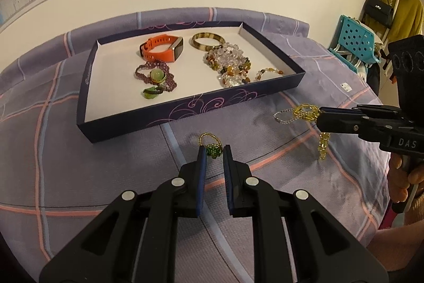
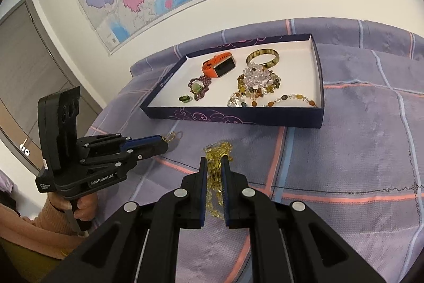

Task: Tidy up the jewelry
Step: 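Grasp a gold ring with left tool while right grasps a yellow bead necklace, then carry the gold ring and yellow necklace over the box with both tools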

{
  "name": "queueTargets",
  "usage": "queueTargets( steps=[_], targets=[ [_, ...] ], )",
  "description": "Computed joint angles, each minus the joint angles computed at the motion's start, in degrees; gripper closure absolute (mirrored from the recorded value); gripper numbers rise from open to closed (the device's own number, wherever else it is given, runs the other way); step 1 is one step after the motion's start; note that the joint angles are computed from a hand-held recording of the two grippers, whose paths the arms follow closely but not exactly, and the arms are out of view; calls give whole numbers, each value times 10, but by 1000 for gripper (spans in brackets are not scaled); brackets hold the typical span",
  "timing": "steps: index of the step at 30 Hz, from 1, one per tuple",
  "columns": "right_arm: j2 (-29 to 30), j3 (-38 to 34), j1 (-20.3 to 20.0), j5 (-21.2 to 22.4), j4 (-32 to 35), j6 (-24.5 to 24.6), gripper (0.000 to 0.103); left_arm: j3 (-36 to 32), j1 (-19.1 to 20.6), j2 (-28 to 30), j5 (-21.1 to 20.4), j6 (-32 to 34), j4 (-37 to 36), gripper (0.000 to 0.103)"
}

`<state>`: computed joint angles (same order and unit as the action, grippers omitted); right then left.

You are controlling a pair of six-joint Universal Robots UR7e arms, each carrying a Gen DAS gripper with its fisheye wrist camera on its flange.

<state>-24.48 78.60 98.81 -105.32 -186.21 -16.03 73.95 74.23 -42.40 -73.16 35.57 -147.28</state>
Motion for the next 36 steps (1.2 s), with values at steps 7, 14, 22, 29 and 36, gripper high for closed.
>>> queueTargets(
  steps=[7,14,22,29,36],
  targets=[
    [-4,6,2,9,-15,-1,95,13,-3,-12,-3,1,-16,90],
    [-3,2,4,13,-18,-3,95,19,-3,-20,-5,-1,-24,90],
    [0,-7,7,19,-18,-6,95,19,-5,-23,-6,-2,-29,90],
    [1,-10,7,22,-19,-6,95,18,-6,-24,-5,-2,-33,90],
    [3,-19,8,23,-16,-8,95,13,-7,-24,-6,-2,-37,90]
  ],
)
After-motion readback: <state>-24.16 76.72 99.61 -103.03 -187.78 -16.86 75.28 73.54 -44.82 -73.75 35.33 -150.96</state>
